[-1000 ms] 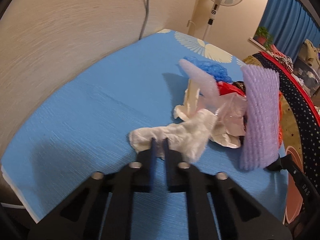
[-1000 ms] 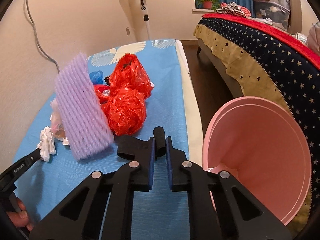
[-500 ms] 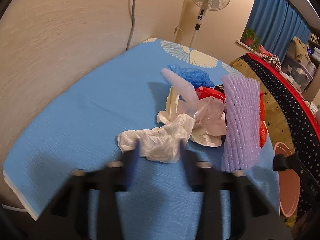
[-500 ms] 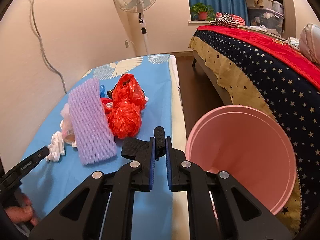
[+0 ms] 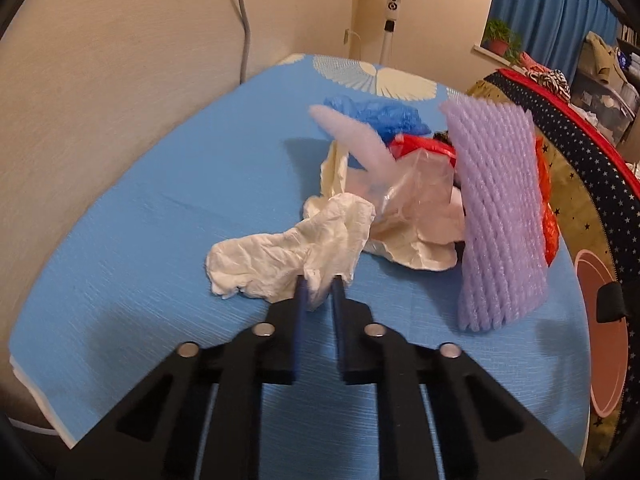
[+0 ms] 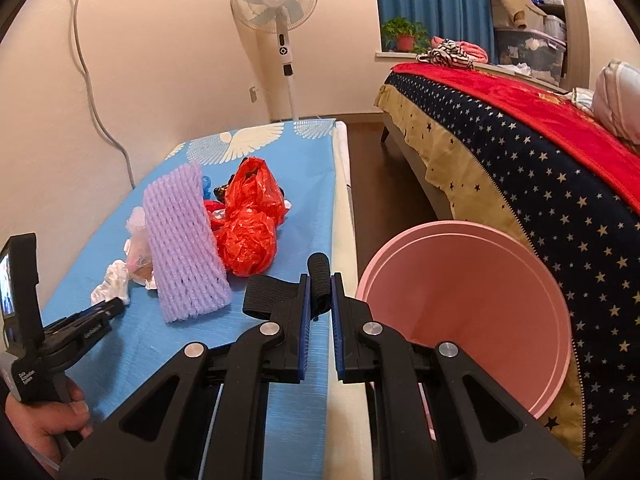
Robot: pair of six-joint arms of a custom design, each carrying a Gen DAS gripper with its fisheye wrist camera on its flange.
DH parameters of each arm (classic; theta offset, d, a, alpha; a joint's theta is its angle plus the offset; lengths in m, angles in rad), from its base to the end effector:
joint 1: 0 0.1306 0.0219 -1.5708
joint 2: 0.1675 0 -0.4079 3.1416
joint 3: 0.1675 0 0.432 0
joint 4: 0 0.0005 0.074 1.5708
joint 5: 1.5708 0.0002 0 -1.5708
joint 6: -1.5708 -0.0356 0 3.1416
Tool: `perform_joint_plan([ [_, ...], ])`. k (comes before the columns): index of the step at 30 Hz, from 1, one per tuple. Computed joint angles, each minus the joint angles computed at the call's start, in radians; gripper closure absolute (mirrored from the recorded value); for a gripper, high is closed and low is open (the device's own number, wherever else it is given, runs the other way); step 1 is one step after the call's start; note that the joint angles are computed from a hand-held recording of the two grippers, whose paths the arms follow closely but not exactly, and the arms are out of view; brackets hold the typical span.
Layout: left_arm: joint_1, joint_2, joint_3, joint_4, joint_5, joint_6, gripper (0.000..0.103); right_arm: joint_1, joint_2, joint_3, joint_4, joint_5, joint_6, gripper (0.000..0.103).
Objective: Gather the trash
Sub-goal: 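Lift the tissue with the left gripper while the right gripper carries the strap over the pink bin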
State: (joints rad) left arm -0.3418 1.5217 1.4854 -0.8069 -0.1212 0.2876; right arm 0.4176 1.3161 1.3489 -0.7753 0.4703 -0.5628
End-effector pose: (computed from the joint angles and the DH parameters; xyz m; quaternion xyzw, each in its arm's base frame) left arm 0.5424 -0.1889 0.4382 0.0037 0.9331 -0.0561 0.3552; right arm 0.4600 0.1859 0.4795 0.1581 0.8811 -0.0039 0.4457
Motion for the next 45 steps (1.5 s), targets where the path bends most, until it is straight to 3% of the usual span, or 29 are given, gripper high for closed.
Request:
perform_joint_plan([
  [26,-0.048,-0.176,-0.087,0.097,0.069,-0.035,0.097,0.031,-0.138,-0.035,-0.058,0.15,-0.065,0.093],
  [45,-0.137,-0.187,-0.078,0.156,0.066,-0.085,0.097,-0.006,-0.139,-0.041,-0.075,0.181,-0.12,0.093],
])
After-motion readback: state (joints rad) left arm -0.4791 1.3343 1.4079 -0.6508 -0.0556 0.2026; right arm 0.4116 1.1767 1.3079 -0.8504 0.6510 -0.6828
